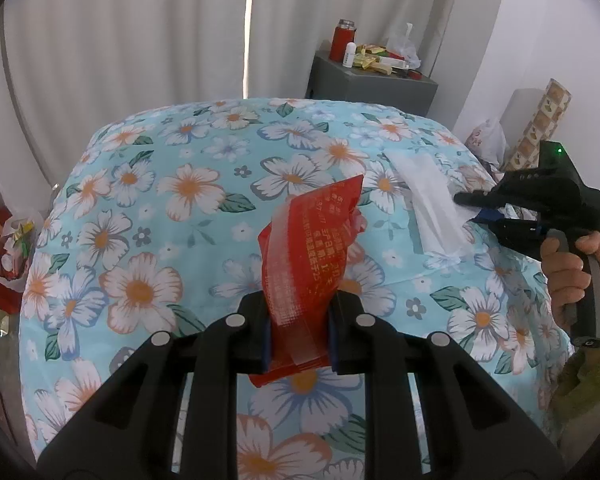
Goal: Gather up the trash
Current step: 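Lift the red wrapper with the left tool while the right tool lifts the clear sheet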
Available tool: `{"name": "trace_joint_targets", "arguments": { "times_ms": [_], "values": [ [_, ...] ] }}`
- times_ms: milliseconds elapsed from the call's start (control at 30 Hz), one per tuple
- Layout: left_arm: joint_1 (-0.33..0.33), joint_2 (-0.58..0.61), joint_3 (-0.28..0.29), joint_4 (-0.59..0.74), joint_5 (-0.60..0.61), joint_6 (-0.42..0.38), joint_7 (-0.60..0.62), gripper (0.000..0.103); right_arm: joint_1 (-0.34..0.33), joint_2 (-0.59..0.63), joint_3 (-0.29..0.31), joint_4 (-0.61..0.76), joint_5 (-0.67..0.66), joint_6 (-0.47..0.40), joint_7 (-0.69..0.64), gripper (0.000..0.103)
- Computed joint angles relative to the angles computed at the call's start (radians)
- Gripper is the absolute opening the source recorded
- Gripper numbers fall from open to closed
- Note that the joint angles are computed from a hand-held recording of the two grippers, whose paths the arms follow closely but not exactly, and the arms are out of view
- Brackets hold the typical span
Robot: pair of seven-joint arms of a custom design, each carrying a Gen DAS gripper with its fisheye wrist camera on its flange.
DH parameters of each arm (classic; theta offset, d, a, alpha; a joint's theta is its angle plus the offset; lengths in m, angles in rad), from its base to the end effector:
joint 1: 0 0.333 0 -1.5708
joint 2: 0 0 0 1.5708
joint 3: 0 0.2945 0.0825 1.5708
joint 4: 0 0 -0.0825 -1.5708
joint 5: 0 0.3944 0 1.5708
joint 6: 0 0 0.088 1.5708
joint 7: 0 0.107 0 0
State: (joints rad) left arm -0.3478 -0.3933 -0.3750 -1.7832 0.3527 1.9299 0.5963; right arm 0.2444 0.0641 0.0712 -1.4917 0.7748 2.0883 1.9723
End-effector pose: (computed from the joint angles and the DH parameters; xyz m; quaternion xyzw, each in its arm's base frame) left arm 0.3444 -0.3307 0.7341 -0.7269 0.5928 -0.2607 0.2283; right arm 0.5831 0.2251 0.6769 -0.5337 0.7214 0.2341 0.3740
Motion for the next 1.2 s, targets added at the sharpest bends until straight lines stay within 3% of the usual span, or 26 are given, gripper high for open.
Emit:
{"name": "trace_joint_targets", "arguments": {
  "times_ms": [233,500,633,733,833,1000,1100,1133,1200],
  "values": [
    [-0.002,0.005,-0.014,0.023,0.025,-0.025,0.004,0.018,0.009,-0.094,-0.008,-0.061,0.007,0.055,-0.101,0.002],
    [-0.021,0.007,-0.04,0.057,0.049,-0.029,0.006,0.018,0.037,-0.219,-0.029,-0.049,0.021,0.06,-0.258,0.001],
    [-0.028,0.005,-0.047,0.06,0.051,-0.022,-0.003,0.018,0.043,-0.246,-0.04,-0.04,-0.018,0.053,-0.257,0.002],
    [-0.033,0.006,-0.051,0.062,0.051,-0.024,-0.007,0.018,0.037,-0.209,-0.059,-0.031,0.014,-0.042,-0.187,0.009],
    [-0.036,0.001,-0.052,0.06,0.048,-0.025,-0.015,0.018,0.026,-0.167,-0.057,-0.047,0.039,-0.081,-0.122,0.035],
    [-0.036,-0.013,-0.051,0.054,0.047,-0.043,-0.018,0.018,0.007,-0.063,-0.039,-0.026,0.02,-0.089,-0.009,0.035],
    [-0.033,-0.021,-0.046,0.046,0.042,-0.047,-0.02,0.018,-0.001,-0.032,-0.026,-0.03,0.068,-0.04,-0.012,0.035],
    [-0.032,-0.023,-0.045,0.044,0.041,-0.049,-0.021,0.018,-0.001,-0.023,-0.021,-0.018,0.057,-0.028,-0.014,0.031],
    [-0.03,-0.025,-0.044,0.041,0.039,-0.05,-0.023,0.018,0.002,-0.006,-0.011,0.009,0.029,-0.005,-0.03,0.011]
  ]
}}
